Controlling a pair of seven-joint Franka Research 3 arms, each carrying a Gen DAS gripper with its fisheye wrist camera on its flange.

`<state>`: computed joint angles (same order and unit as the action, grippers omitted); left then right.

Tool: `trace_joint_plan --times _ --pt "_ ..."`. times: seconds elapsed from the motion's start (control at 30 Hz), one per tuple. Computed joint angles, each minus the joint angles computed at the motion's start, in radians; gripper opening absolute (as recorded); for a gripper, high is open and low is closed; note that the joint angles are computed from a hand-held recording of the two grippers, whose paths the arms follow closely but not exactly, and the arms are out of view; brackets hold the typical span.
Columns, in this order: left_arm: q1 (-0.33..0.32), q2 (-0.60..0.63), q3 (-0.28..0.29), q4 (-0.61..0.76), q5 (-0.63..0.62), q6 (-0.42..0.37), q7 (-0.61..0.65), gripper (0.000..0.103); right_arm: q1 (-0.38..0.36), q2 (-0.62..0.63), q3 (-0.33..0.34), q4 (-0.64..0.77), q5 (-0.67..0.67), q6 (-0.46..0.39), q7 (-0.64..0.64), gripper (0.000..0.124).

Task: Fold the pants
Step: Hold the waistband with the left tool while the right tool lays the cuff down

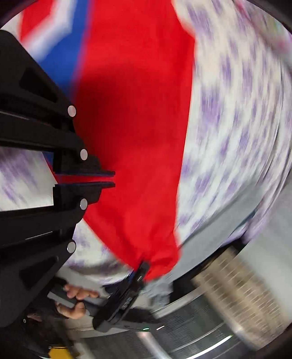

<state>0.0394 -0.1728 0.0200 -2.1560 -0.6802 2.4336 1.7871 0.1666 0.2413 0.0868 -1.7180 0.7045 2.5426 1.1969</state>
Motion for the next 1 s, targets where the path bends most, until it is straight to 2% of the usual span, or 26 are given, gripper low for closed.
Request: trace_joint_plan --times 0.07,0.17,0.2,0.23,0.3,0.43,0.57,0.7,0.83,0.93,0.97,1.0 --pt "0.062 -0.074 0.026 -0.075 0.101 0.006 -0.091 0.003 0.025 -0.014 -0.004 -0.009 -0.053 0.036 0.028 0.027" --pt "0.118 -0.128 0.093 -0.149 0.148 -0.014 -0.131 0.004 0.052 -0.041 0.013 -0.017 -0.075 0.083 0.018 0.027" --pt "0.137 -0.128 0.098 -0.16 0.175 -0.019 -0.171 0.004 0.061 -0.048 0.019 -0.014 -0.078 0.088 0.009 0.027" --pt "0.138 -0.123 0.123 -0.172 0.144 -0.026 -0.165 0.0 0.072 -0.053 0.025 -0.011 -0.086 0.091 0.0 0.027" --pt "0.115 -0.113 0.172 -0.186 0.007 -0.026 -0.07 0.001 0.103 -0.055 0.038 0.01 -0.129 0.081 -0.027 0.027" --pt "0.13 -0.113 0.134 -0.191 0.026 0.007 -0.048 0.001 0.181 -0.02 0.044 0.081 -0.297 0.014 -0.025 0.027" --pt "0.126 -0.101 0.143 -0.181 -0.008 0.005 -0.016 0.001 0.287 0.062 0.042 0.2 -0.533 -0.093 -0.012 0.027" --pt "0.136 -0.102 0.135 -0.182 -0.011 0.001 -0.011 0.001 0.391 0.173 0.03 0.326 -0.689 -0.165 0.033 0.027" --pt "0.14 -0.103 0.134 -0.184 -0.011 0.001 -0.007 0.001 0.454 0.23 0.019 0.361 -0.763 -0.166 0.051 0.029" --pt "0.14 -0.102 0.134 -0.183 -0.011 0.004 0.0 0.001 0.474 0.247 0.019 0.365 -0.777 -0.154 0.051 0.039" --pt "0.141 -0.102 0.135 -0.184 -0.013 0.003 0.006 0.001 0.474 0.255 0.024 0.378 -0.771 -0.172 0.039 0.051" --pt "0.141 -0.101 0.136 -0.184 -0.015 0.003 0.01 0.001 0.47 0.259 0.032 0.388 -0.758 -0.199 0.023 0.068"
